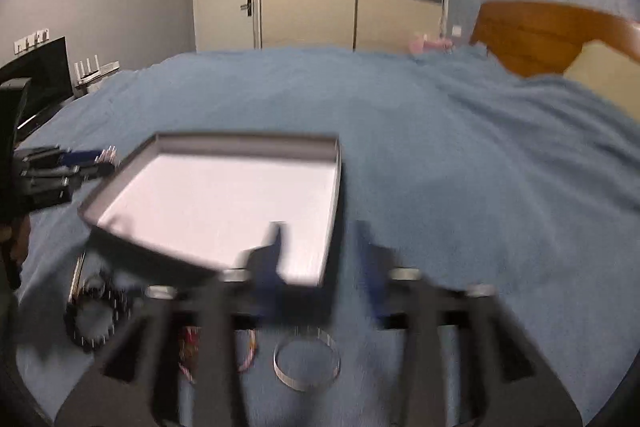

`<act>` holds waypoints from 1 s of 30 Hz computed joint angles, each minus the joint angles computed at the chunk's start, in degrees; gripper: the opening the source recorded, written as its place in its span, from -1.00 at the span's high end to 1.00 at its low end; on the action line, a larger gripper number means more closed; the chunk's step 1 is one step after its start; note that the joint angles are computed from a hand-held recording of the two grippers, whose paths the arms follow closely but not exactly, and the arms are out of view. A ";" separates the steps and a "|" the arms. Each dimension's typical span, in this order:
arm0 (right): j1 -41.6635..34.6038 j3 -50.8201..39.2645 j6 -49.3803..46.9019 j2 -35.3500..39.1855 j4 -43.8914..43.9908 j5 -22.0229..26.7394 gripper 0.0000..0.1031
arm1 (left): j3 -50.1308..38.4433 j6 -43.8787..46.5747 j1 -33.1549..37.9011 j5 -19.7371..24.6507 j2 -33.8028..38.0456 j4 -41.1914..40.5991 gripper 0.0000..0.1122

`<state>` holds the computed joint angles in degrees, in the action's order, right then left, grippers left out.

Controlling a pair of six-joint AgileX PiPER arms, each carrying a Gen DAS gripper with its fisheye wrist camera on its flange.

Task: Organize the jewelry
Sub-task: 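Carry both pieces into the grey tray and open both grippers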

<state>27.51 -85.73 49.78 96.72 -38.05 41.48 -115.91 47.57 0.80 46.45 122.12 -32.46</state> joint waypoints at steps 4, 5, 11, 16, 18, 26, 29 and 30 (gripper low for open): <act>0.44 4.36 -3.88 -0.50 3.77 0.53 0.09 | -0.60 0.08 0.32 1.01 1.05 -0.34 0.26; 0.60 5.34 -5.23 -0.50 4.89 0.35 0.09 | -0.54 0.14 0.44 1.05 1.13 -0.39 0.26; 2.04 7.24 -7.04 0.95 3.84 1.43 0.09 | 2.26 0.52 0.42 -0.43 -0.33 -0.87 0.26; 1.58 8.01 -9.08 1.25 5.12 0.14 0.09 | 2.48 0.75 0.55 -0.19 -0.38 -1.07 0.26; 1.70 8.13 -9.90 1.09 5.65 -0.04 0.09 | 2.57 0.92 0.70 -0.01 -0.33 -1.28 0.26; 4.32 9.82 -5.02 1.31 -0.69 1.07 0.09 | 1.55 -0.20 0.21 0.16 0.57 -0.54 0.26; 4.69 10.62 -2.93 -0.66 -2.16 1.95 0.09 | 0.79 -0.67 0.39 0.33 0.85 -0.61 0.26; 4.89 10.65 -1.93 -1.46 -3.24 2.59 0.09 | 0.69 -0.77 0.41 0.31 0.89 -0.55 0.26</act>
